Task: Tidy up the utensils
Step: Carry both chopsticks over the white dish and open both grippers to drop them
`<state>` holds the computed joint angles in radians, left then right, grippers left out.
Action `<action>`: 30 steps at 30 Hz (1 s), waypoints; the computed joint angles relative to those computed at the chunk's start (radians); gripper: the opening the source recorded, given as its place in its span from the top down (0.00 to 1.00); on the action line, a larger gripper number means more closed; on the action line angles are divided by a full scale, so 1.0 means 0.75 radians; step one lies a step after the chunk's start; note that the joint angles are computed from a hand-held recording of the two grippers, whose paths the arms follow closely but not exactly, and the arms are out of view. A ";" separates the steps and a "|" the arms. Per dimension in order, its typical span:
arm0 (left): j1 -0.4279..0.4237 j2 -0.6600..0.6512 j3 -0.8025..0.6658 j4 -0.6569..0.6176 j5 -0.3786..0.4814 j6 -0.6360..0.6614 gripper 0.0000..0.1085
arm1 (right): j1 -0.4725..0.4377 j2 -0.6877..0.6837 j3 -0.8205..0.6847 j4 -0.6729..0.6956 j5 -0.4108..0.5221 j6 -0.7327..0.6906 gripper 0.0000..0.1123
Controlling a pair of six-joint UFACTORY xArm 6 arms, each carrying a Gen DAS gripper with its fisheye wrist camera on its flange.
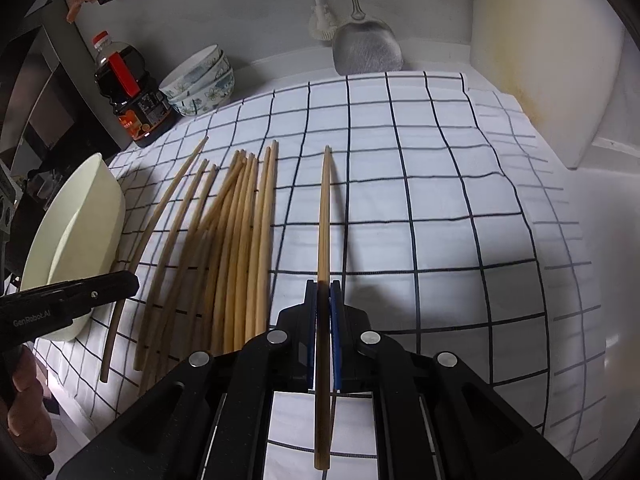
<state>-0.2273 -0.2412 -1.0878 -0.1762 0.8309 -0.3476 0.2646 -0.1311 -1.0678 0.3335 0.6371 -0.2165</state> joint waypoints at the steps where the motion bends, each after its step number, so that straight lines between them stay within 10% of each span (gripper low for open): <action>1: 0.006 -0.016 0.000 0.003 0.003 0.002 0.94 | 0.003 -0.007 -0.005 0.001 0.002 -0.001 0.94; 18: 0.290 -0.329 0.045 0.103 0.173 0.011 0.94 | 0.240 0.008 -0.342 0.008 0.085 0.018 0.95; 30: 0.572 -0.401 0.138 0.052 0.264 0.150 0.94 | 0.535 0.353 -0.723 -0.015 0.218 0.046 0.95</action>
<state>0.2014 -0.5421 -0.9844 -0.1371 1.0292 -0.2355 0.6658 0.1339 -1.6098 0.3224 0.8003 -0.1823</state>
